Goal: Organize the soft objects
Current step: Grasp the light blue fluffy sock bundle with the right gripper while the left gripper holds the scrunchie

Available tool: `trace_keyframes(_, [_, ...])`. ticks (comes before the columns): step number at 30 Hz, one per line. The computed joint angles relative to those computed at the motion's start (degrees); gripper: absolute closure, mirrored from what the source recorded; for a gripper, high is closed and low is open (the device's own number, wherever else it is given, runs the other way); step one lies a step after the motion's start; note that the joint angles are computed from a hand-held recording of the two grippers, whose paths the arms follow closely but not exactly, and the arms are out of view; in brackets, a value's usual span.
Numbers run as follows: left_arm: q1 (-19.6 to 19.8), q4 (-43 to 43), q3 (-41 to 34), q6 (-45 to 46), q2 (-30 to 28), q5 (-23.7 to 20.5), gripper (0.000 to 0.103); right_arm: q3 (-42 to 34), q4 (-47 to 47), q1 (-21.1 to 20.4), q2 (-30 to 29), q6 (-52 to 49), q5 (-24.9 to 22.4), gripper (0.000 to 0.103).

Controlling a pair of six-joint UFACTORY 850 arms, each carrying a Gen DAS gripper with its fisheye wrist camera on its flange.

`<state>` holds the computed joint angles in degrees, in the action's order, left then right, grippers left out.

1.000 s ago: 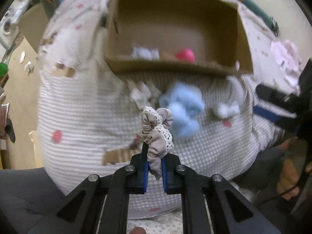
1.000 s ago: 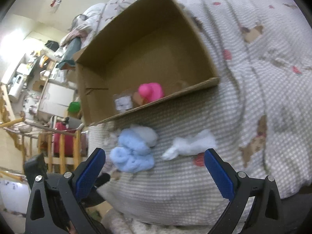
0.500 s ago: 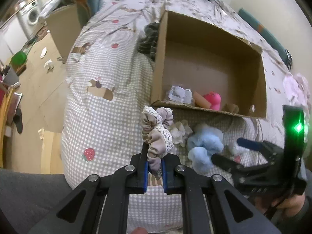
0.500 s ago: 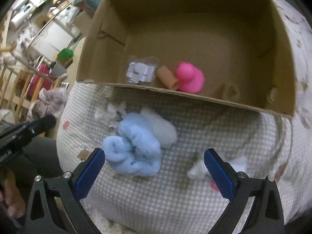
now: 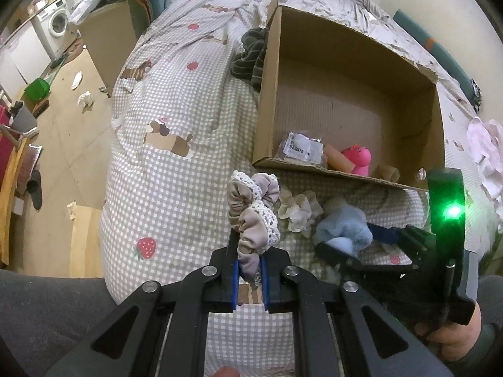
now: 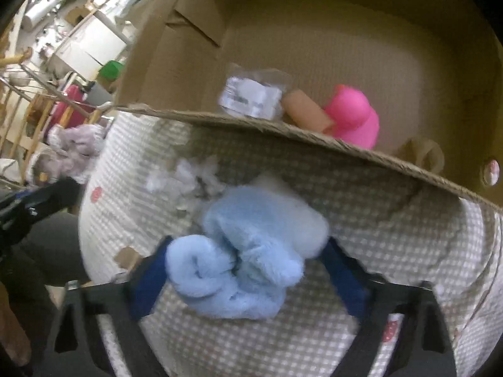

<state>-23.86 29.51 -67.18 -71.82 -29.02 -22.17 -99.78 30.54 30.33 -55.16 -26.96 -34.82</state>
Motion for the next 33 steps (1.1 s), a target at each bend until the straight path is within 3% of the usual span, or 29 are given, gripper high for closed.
trace_keyframes(1, [-0.1, 0.3, -0.1, -0.1, -0.1, -0.2, 0.093, -0.4, -0.5, -0.3, -0.4, 0.8, -0.3, 0.043])
trace_keyframes(2, [-0.1, 0.4, -0.2, 0.0, -0.3, -0.4, 0.093, -0.2, 0.1, -0.6, -0.3, 1.0, -0.3, 0.053])
trace_keyframes(5, [-0.2, 0.6, -0.4, 0.2, -0.5, -0.7, 0.093, 1.4, 4.1, -1.6, 1.0, -1.8, 0.3, 0.066])
trace_keyframes(8, [-0.4, 1.4, -0.3, -0.2, -0.5, -0.7, 0.093, 5.0, 7.4, -2.1, 3.9, -5.1, 3.2, 0.07])
trace_keyframes(22, [-1.8, 7.0, -0.6, -3.8, -0.7, -3.7, 0.093, 17.0, 20.9, -4.4, 14.7, -15.8, 8.0, 0.073])
trace_keyframes(33, [-3.0, 14.2, 0.4, -9.8, 4.9, -2.6, 0.093, 22.8, 39.6, -8.3, 23.0, -31.5, 8.2, 0.073])
